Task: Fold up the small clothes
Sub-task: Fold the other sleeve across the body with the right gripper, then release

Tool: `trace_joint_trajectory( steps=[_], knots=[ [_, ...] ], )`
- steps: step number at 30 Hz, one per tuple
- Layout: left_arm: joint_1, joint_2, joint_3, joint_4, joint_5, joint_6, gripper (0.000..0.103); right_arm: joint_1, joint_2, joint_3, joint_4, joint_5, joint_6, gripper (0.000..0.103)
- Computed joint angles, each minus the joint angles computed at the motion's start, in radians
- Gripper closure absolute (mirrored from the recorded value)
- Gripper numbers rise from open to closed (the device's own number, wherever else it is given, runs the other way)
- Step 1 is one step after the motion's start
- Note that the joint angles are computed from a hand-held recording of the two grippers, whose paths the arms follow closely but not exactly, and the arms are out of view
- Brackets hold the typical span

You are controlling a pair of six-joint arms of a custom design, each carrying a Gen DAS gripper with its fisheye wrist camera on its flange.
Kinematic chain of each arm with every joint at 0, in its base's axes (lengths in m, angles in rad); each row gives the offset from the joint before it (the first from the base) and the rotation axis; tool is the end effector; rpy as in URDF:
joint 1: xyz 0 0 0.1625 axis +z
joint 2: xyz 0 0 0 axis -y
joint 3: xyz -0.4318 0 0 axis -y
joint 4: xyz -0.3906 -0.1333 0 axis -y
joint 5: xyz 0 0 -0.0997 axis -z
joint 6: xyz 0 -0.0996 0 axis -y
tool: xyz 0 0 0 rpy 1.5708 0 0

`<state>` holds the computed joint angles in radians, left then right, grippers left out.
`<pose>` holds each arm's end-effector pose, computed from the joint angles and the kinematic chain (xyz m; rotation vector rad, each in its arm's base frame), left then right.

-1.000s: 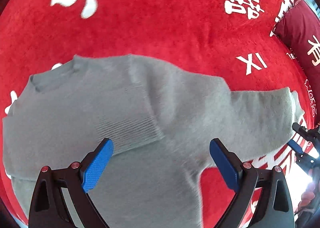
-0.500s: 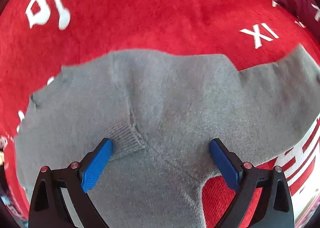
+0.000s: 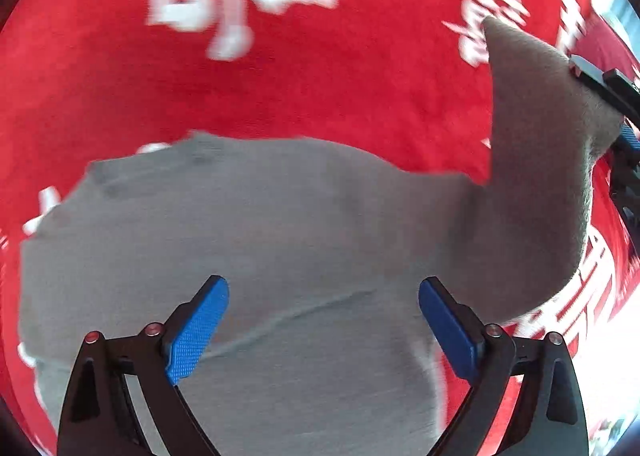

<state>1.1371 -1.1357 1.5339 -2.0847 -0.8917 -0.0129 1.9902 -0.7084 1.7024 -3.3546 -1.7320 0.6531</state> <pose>-0.0954 -0.6721 0.3371 0.4690 2.4395 -0.3346 0.3844 -0.5741 0.1176 0.4006 2.6414 -1.0669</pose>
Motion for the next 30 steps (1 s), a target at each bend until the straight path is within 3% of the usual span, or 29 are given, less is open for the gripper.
trace_joint_trajectory(
  steps=[4, 8, 12, 14, 15, 17, 18, 19, 21, 23, 24, 25, 26, 30],
  knots=[
    [0.049, -0.044, -0.035, 0.011, 0.095, -0.007, 0.006, 0.050, 0.145, -0.243, 0.258, 0.022, -0.131, 0.093],
    [0.104, -0.081, -0.068, 0.051, 0.196, -0.001, 0.006, 0.083, 0.296, -0.460, 0.525, 0.006, -0.197, 0.093],
    [0.167, -0.109, -0.093, 0.076, 0.266, 0.012, 0.006, 0.098, 0.447, -0.674, 0.853, -0.044, -0.164, 0.088],
    [0.188, -0.121, -0.088, 0.104, 0.280, -0.017, 0.006, 0.096, 0.486, -0.719, 0.947, -0.060, -0.105, 0.085],
    [0.200, -0.125, -0.093, 0.124, 0.271, -0.036, 0.006, 0.094, 0.482, -0.705, 0.931, -0.059, -0.086, 0.084],
    [0.226, -0.136, -0.111, 0.169, 0.231, -0.076, 0.006, 0.092, 0.451, -0.634, 0.822, -0.062, -0.023, 0.071],
    [0.234, -0.143, -0.114, 0.178, 0.213, -0.089, 0.006, 0.093, 0.438, -0.608, 0.787, -0.081, 0.007, 0.056],
    [0.236, -0.147, -0.105, 0.172, 0.202, -0.098, 0.006, 0.091, 0.419, -0.566, 0.723, -0.099, 0.045, 0.051],
    [0.245, -0.144, -0.103, 0.154, 0.181, -0.098, 0.006, 0.082, 0.394, -0.517, 0.651, -0.118, 0.125, 0.052],
    [0.251, -0.145, -0.116, 0.157, 0.167, -0.095, 0.006, 0.064, 0.379, -0.469, 0.554, -0.110, 0.217, 0.069],
    [0.253, -0.144, -0.124, 0.160, 0.162, -0.095, 0.006, 0.060, 0.382, -0.469, 0.535, -0.106, 0.239, 0.087],
    [0.257, -0.149, -0.130, 0.163, 0.158, -0.094, 0.006, 0.063, 0.391, -0.493, 0.547, -0.113, 0.245, 0.092],
    [0.260, -0.156, -0.131, 0.159, 0.156, -0.089, 0.006, 0.069, 0.400, -0.516, 0.562, -0.121, 0.225, 0.093],
    [0.275, -0.160, -0.145, 0.148, 0.155, -0.071, 0.006, 0.110, 0.508, -0.755, 0.750, -0.093, -0.004, 0.093]
  ],
)
